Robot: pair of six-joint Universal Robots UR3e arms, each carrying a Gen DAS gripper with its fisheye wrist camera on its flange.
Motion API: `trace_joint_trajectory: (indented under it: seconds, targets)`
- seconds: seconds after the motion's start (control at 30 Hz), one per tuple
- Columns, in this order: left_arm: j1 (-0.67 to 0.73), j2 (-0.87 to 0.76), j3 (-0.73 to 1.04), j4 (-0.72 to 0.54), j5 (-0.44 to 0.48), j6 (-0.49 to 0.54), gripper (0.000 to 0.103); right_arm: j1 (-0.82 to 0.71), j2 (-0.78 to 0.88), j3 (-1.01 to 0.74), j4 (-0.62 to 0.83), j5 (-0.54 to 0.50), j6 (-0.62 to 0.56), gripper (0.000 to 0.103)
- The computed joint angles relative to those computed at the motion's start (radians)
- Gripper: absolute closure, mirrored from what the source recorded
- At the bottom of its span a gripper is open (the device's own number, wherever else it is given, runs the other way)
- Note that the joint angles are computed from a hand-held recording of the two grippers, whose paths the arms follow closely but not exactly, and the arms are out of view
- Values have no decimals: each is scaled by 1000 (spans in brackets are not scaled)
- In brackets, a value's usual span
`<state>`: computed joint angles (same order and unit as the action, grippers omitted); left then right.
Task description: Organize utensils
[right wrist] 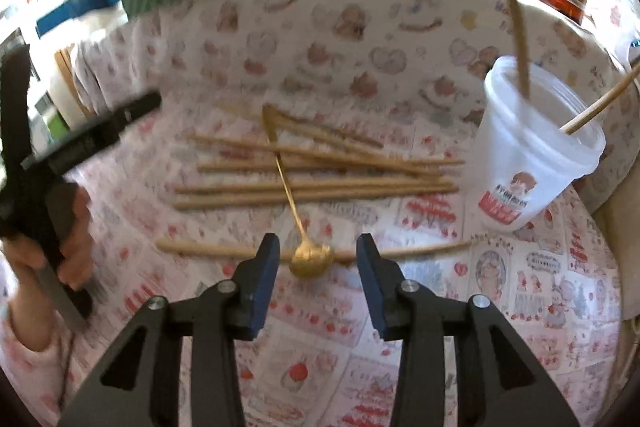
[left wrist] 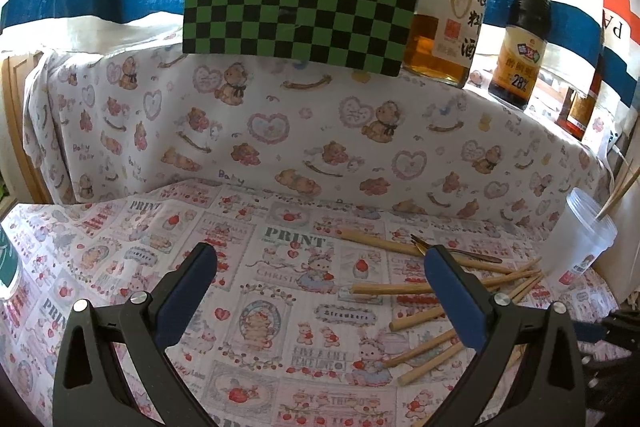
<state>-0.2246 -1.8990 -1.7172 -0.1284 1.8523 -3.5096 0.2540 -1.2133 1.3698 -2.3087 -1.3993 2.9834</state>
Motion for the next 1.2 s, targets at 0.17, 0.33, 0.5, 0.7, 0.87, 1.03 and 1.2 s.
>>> trace_joint_trajectory:
  seconds: [0.17, 0.33, 0.5, 0.7, 0.87, 1.03, 1.2]
  targets:
    - [0, -1, 4, -5, -1, -2, 0, -1, 15, -17, 58, 17, 21, 81]
    - [1, 0, 3, -7, -1, -12, 0, -1, -11, 45, -51, -5, 59, 101]
    - [7, 2, 0, -9, -8, -13, 0, -20, -39, 92, -145, -14, 91, 101]
    - [29, 15, -16, -14, -32, -38, 0, -16, -78, 164, -315, -120, 179, 101]
    - [40, 20, -22, -22, -44, -54, 0, -51, -73, 131, -260, -87, 191, 101]
    - [41, 21, -24, -24, -42, -54, 0, -27, -2, 16, -96, -126, 145, 100]
    - [26, 12, -13, -22, -28, -27, 0, -13, 6, -12, -9, -29, 28, 82]
